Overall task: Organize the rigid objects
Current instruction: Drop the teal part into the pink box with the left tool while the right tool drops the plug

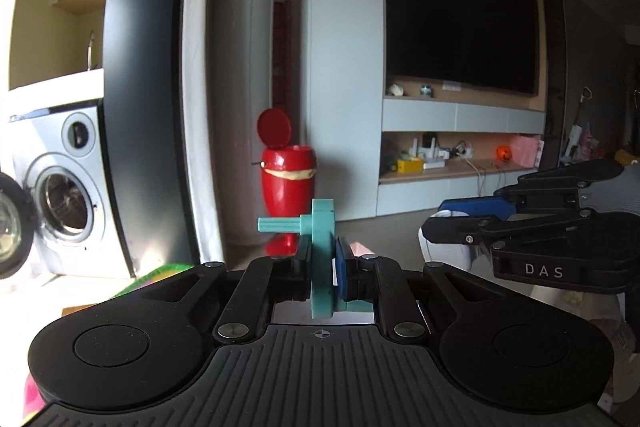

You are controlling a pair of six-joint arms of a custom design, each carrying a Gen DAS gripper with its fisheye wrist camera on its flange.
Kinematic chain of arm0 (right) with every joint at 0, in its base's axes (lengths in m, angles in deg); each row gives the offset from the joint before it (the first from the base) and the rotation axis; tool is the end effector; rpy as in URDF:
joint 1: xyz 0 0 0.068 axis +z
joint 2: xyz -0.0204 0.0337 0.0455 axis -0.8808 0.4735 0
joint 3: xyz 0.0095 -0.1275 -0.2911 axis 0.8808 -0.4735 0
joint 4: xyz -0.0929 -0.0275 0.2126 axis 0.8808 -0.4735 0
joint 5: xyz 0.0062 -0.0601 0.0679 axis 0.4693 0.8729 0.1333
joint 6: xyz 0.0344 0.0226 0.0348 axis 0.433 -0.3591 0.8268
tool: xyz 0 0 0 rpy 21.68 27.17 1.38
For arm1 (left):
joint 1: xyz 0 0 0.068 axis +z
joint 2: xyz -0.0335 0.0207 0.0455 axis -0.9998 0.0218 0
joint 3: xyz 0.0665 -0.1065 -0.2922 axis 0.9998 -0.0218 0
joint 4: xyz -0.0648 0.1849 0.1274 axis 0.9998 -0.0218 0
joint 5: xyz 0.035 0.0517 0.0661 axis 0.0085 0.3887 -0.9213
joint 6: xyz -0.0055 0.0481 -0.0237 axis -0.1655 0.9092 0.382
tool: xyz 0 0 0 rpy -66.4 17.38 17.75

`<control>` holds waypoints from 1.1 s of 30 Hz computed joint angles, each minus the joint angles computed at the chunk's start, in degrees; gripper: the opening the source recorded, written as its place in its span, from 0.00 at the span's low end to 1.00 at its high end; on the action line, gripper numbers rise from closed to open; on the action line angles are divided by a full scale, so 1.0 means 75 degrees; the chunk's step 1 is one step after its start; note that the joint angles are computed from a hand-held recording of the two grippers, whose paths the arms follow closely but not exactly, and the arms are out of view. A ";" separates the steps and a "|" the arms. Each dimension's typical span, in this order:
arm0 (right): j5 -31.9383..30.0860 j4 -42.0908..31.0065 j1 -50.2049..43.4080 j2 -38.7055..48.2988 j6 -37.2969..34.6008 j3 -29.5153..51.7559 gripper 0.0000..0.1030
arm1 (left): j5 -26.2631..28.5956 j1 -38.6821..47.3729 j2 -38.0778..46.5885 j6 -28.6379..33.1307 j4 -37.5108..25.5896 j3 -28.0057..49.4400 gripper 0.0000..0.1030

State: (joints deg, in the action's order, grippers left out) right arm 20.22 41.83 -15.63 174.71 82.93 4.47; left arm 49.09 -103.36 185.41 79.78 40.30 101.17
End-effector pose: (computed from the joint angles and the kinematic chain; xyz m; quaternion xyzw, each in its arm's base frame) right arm 0.2185 0.1859 0.1667 0.0068 0.8071 -0.1139 0.5793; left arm 0.3741 -0.1203 0.1882 0.3673 0.7113 -0.2782 0.5308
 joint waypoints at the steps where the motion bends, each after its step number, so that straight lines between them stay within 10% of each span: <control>1: -0.0058 0.0130 -0.0266 -0.0009 -0.0377 0.0152 0.19 | 0.0036 -0.0127 0.0176 -0.0341 -0.0394 0.0651 0.17; 6: -0.0767 0.0225 -0.1153 0.0186 -0.0168 0.0336 0.57 | -0.0368 -0.0500 0.1199 -0.0721 -0.2051 0.2641 0.18; 15: -0.1064 0.1470 -0.0544 0.2670 0.1971 -0.0686 0.58 | -0.0848 0.1059 0.2100 -0.0228 -0.1193 0.1569 0.20; 22: -0.1459 0.1517 0.0377 0.3773 0.3367 -0.0554 0.58 | -0.0473 0.2345 0.2564 -0.0106 -0.2231 0.2178 0.21; 33: -0.1451 0.0832 0.0990 0.3627 0.3144 -0.0063 0.58 | -0.1774 0.1392 0.2971 0.1322 -0.2698 0.2682 0.23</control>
State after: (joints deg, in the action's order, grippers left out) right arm 9.34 48.08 -8.21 201.92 106.51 4.00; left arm 35.78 -92.92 207.69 89.70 20.07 121.28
